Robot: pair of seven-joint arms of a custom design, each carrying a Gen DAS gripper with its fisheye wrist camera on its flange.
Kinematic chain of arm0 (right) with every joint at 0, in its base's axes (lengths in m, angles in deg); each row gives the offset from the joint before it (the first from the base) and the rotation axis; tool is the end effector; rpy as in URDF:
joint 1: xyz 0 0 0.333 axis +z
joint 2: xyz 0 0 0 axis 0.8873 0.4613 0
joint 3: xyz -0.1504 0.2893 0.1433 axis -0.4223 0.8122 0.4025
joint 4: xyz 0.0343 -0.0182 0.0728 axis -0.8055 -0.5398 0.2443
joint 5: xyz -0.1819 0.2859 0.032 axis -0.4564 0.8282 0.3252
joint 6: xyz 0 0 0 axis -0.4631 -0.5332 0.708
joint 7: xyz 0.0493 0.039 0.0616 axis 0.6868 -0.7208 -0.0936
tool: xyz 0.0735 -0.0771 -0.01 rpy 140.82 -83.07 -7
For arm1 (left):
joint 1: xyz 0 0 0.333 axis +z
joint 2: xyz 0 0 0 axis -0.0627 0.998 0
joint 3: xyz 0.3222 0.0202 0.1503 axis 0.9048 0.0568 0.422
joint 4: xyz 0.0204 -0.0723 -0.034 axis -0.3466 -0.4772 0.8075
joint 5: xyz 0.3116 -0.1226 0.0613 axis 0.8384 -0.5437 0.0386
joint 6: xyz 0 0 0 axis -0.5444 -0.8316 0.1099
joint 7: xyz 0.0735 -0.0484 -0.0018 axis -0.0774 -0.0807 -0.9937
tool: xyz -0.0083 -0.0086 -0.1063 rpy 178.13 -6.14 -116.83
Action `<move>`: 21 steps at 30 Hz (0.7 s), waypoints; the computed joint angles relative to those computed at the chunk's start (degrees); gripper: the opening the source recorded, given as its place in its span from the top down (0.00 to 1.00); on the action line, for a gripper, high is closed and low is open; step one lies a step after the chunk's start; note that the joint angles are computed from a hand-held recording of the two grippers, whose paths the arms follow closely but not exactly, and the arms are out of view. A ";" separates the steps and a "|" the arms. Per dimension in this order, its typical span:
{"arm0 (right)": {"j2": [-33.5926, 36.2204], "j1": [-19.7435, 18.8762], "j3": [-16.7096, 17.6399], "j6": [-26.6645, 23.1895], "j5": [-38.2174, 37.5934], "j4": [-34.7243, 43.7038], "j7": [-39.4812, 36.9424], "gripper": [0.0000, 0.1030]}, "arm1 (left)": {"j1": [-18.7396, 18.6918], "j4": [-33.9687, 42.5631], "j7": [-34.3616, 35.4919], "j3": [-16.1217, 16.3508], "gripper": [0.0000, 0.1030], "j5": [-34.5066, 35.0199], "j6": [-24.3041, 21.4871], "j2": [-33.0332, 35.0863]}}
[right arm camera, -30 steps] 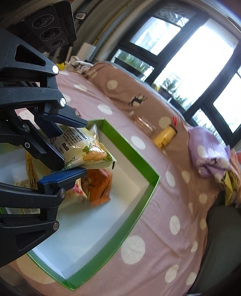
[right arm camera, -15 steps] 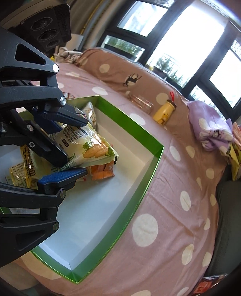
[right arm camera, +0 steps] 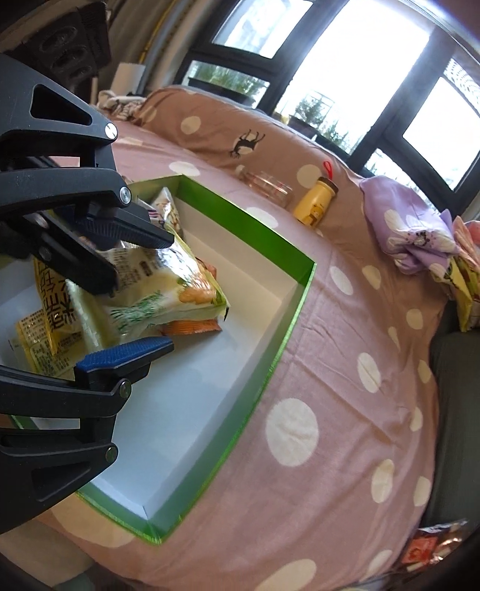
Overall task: Organize snacks
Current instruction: 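Carry the yellow-green bag into the box and open the right gripper, then withdraw the right gripper and lower it onto the red-and-silver packet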
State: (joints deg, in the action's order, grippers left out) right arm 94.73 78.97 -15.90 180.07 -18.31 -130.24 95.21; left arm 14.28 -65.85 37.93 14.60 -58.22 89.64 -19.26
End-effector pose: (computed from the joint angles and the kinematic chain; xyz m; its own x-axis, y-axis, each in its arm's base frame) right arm 0.5819 0.1351 0.3346 -0.4802 -0.6513 -0.5875 -0.5186 0.7510 -0.4087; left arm 0.6313 -0.2207 0.3231 -0.5922 -0.7315 0.3380 -0.7155 0.2845 -0.6381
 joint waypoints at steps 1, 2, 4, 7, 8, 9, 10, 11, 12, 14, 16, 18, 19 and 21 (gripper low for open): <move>-0.30 2.38 -2.24 -0.72 1.54 0.00 -0.60 0.44 | 1.01 -1.00 0.27 -0.76 0.40 -0.08 0.94 -0.37; -0.46 4.13 -3.89 -1.12 2.70 0.02 -1.16 0.44 | 2.22 -2.18 0.37 -1.60 0.39 -0.02 2.00 -0.84; -0.62 6.61 -6.09 -1.56 4.38 0.20 -2.21 0.41 | 4.67 -5.28 -0.46 -2.80 0.33 0.42 5.03 -2.59; -0.74 9.10 -8.12 -1.87 6.05 0.67 -3.77 0.31 | 6.91 -9.07 -2.92 -2.77 0.22 1.67 9.12 -5.38; -0.76 11.01 -9.68 -1.86 7.06 0.83 -4.63 0.28 | 8.03 -10.46 -3.67 -3.03 0.21 2.12 10.56 -6.19; -0.66 12.12 -10.59 -1.96 7.81 1.16 -5.33 0.24 | 9.24 -11.89 -4.48 -3.24 0.18 2.54 11.90 -7.09; -0.58 13.54 -11.74 -1.91 8.66 1.37 -6.15 0.22 | 10.36 -13.20 -5.38 -3.34 0.16 2.92 13.03 -7.92; -0.43 15.55 -13.47 -2.33 9.82 1.82 -7.19 0.22 | 11.11 -14.20 -6.29 -3.23 0.15 3.29 13.99 -8.57; -0.24 17.35 -15.06 -3.12 10.91 2.32 -8.07 0.21 | 11.59 -15.02 -7.23 -2.86 0.15 3.61 14.85 -9.23; 0.31 20.90 -18.43 -5.52 12.22 3.65 -9.56 0.21 | 12.02 -17.13 -9.60 -1.01 0.14 3.53 16.98 -11.38; 0.82 22.59 -20.07 -6.83 11.90 4.61 -10.04 0.21 | 12.73 -19.02 -11.77 0.69 0.14 3.63 19.14 -12.91; 1.41 25.00 -22.36 -8.38 11.09 5.63 -10.05 0.21 | 12.49 -20.20 -13.92 2.91 0.14 3.48 20.94 -14.09; 1.73 26.11 -23.45 -8.90 10.52 6.09 -9.90 0.21 | 11.90 -20.71 -14.97 4.97 0.14 2.98 22.21 -14.56; 2.45 28.85 -26.10 -10.34 9.16 7.06 -9.44 0.20 | 10.00 -21.34 -16.50 8.95 0.14 2.28 23.90 -15.01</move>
